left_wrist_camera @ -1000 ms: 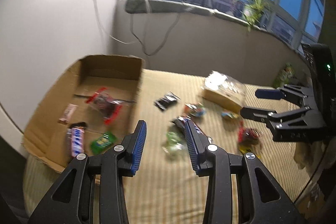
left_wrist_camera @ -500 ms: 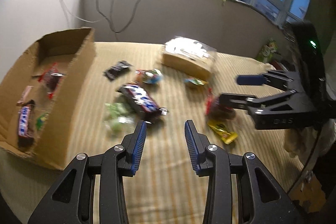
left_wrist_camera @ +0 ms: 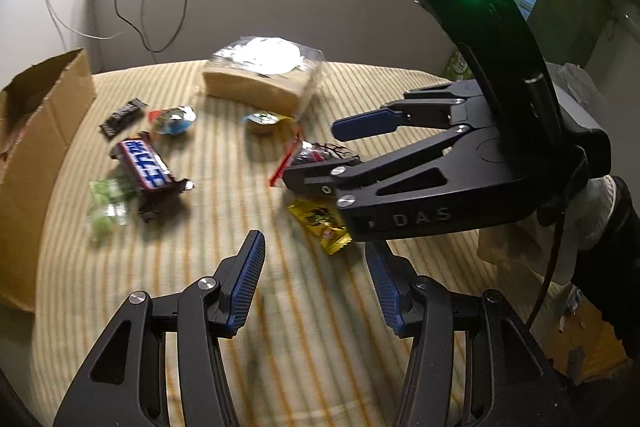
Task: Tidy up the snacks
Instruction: 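Grasp the yellow packet with the left tool while the right tool grasps the red candy packet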
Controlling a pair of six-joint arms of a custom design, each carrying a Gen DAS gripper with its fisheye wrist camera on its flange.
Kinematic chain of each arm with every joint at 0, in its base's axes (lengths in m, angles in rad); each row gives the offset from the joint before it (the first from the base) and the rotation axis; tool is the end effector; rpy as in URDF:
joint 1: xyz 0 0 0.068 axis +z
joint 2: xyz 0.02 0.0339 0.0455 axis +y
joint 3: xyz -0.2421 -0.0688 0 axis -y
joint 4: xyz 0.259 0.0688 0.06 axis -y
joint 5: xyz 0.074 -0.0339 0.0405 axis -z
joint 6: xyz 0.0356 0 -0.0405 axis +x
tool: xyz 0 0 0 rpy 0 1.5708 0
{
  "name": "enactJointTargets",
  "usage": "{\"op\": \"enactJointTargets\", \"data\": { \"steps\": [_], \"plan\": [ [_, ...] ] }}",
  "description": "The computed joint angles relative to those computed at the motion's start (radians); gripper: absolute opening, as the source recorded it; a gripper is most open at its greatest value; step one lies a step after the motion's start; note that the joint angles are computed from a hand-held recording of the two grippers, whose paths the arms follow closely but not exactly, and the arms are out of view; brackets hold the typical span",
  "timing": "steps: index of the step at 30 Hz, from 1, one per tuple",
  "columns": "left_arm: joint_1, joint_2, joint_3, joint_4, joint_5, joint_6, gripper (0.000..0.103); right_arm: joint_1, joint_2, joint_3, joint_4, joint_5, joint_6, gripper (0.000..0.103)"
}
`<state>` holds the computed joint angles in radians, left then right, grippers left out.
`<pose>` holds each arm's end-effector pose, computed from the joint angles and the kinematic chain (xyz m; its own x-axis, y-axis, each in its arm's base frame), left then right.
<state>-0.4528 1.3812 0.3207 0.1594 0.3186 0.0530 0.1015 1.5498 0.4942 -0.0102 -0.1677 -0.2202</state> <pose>0.1931 -0.1063 0.0700 -0.6727 0.3832 -0.6329 0.6268 0.7497 -0.2124 0.2456 0.0310 0.0642 -0.8103 -0.2990 -0.5040 -0.3661 0.9299 0.0369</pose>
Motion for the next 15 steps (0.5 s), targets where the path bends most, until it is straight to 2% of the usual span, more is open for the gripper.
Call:
{"op": "enactJointTargets", "data": {
  "steps": [3, 5, 11, 15],
  "plan": [
    [-0.023, 0.054, 0.027, 0.023, -0.012, -0.011, 0.052, -0.030, 0.020, 0.009, -0.009, -0.011, -0.009, 0.046],
    [-0.032, 0.088, 0.047, 0.033, -0.017, -0.020, 0.052, -0.053, 0.031, 0.009, -0.003, -0.022, -0.016, 0.040],
    [-0.063, 0.210, 0.120, 0.061, -0.053, -0.052, 0.051, -0.130, 0.010, -0.013, -0.001, -0.055, -0.041, 0.039],
    [-0.104, 0.252, 0.145, 0.079, -0.122, -0.062, 0.041, -0.160, -0.004, -0.028, 0.004, -0.056, -0.050, 0.039]
  ]
}}
